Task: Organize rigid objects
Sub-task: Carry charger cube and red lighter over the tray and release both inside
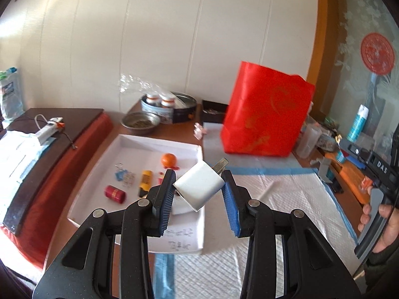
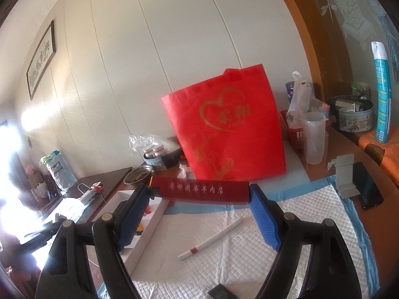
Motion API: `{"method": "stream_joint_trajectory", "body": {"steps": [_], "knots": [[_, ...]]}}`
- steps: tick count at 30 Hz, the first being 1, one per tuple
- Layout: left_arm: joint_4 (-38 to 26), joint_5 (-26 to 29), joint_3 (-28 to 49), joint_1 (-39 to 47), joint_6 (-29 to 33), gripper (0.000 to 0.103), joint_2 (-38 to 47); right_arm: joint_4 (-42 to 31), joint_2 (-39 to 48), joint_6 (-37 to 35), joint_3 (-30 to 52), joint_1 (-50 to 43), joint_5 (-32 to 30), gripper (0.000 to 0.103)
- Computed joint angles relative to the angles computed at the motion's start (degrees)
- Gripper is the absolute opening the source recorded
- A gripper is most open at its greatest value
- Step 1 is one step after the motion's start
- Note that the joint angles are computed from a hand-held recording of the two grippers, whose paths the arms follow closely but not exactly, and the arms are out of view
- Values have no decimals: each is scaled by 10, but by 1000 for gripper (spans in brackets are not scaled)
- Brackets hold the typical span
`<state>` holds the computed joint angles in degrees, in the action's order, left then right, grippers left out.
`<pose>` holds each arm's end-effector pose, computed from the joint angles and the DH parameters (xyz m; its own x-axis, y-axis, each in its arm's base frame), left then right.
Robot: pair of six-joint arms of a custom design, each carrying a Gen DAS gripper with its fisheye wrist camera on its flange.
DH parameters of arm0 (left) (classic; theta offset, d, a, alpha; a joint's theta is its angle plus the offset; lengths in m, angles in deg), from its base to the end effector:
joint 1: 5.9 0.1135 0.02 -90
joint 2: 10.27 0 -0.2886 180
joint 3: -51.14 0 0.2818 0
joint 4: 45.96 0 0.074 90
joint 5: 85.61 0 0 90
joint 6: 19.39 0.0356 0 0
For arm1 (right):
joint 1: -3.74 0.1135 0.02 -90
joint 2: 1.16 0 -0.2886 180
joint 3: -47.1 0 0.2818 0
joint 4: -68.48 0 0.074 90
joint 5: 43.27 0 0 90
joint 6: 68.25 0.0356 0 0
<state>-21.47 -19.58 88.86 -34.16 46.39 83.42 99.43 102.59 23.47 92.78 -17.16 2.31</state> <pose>0.2598 -0.1232 0.1123 -0.4718 -0.1720 -0.8648 -0.0724 0.9850 -0.1564 0.3136 -0.0931 0.1093 -0.4355 0.1892 -0.8801 -0.3142 0.8842 0.3456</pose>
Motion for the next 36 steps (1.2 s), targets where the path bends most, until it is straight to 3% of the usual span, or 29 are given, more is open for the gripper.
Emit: {"method": "stream_joint_trajectory", "body": {"steps": [6, 21, 36], "knots": [[5, 6, -40, 39, 7, 37, -57, 19, -10, 16, -13, 23, 11, 81], [11, 55, -75, 111, 40, 37, -111, 51, -28, 44, -39, 83, 50, 81], [-49, 165, -35, 248, 133, 37, -231, 63, -91, 88, -14, 189, 100, 81]]}}
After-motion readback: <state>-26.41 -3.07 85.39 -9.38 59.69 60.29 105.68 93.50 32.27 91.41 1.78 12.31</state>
